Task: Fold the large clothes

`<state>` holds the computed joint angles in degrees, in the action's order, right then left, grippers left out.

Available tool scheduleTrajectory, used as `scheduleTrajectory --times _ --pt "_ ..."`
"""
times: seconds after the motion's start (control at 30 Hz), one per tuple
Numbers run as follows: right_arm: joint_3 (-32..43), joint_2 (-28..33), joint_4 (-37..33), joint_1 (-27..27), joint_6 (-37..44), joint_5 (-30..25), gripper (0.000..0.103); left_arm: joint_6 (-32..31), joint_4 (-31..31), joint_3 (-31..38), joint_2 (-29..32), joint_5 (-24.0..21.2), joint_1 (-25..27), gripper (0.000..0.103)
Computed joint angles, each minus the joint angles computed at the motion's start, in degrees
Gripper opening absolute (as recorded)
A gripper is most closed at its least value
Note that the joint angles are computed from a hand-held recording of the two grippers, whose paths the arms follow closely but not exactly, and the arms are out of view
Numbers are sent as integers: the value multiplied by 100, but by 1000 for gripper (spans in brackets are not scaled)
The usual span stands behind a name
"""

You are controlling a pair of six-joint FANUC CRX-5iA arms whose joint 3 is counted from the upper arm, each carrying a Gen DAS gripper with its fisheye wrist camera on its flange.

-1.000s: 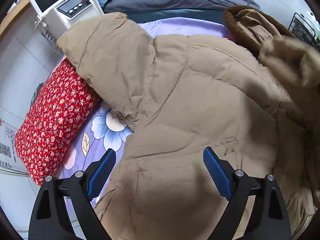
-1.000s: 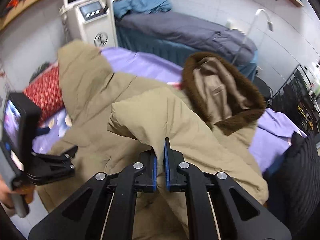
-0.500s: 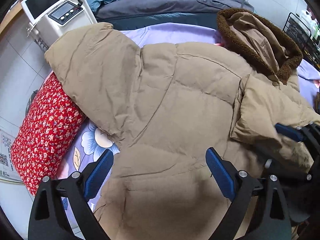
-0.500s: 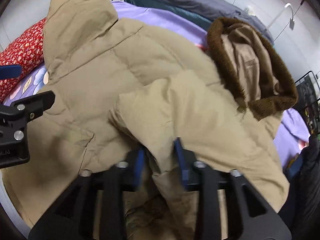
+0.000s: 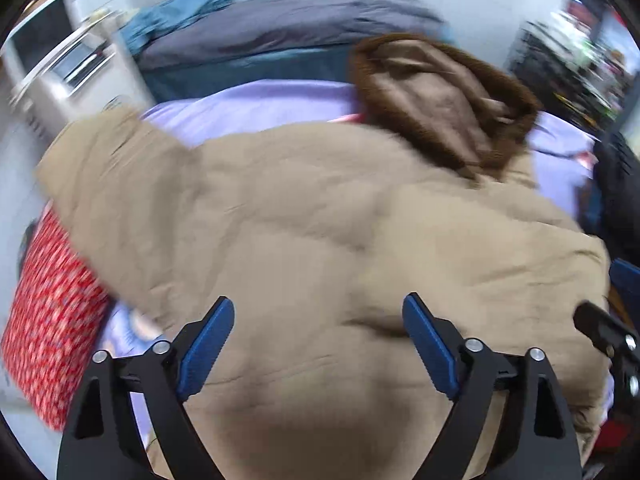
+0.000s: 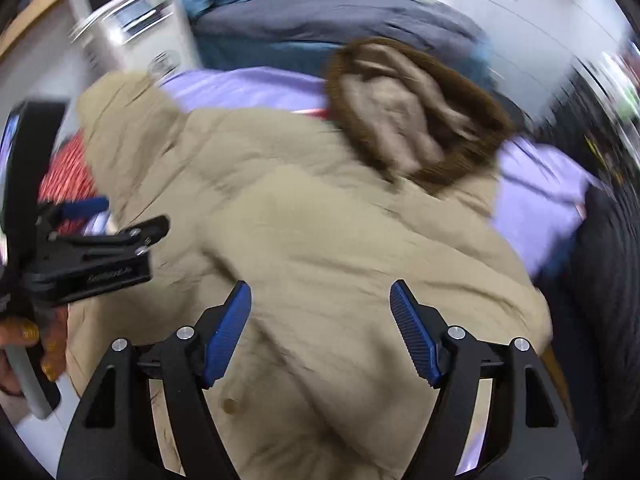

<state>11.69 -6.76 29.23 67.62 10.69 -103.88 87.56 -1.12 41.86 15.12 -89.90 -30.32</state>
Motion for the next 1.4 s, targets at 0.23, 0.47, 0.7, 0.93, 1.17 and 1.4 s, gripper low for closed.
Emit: scheduleTrajectory --times 0.23,0.47,0.7,0.93,1.17,1.4 --pt "-795 -869 -1036 -176 -1584 -373 83 -604 237 361 548 -189 -727 78" --pt "-1603 -1161 -1721 -248 -1613 145 89 -730 -519 191 883 -538 -1213 82" --pt "-2164 -1297 -1705 -218 -1418 532 98 -657 -934 131 936 -520 -1431 90" --pt "-2471 -1462 -1389 147 -1710 635 98 -391 -1226 289 949 -698 -1538 96" --pt "-2617 -1555 -1165 645 -2140 530 98 126 -1197 -127 316 -556 -1417 96" --pt "-2540 -1676 -1407 366 -1942 524 98 512 -1202 -641 -348 -488 -853 96"
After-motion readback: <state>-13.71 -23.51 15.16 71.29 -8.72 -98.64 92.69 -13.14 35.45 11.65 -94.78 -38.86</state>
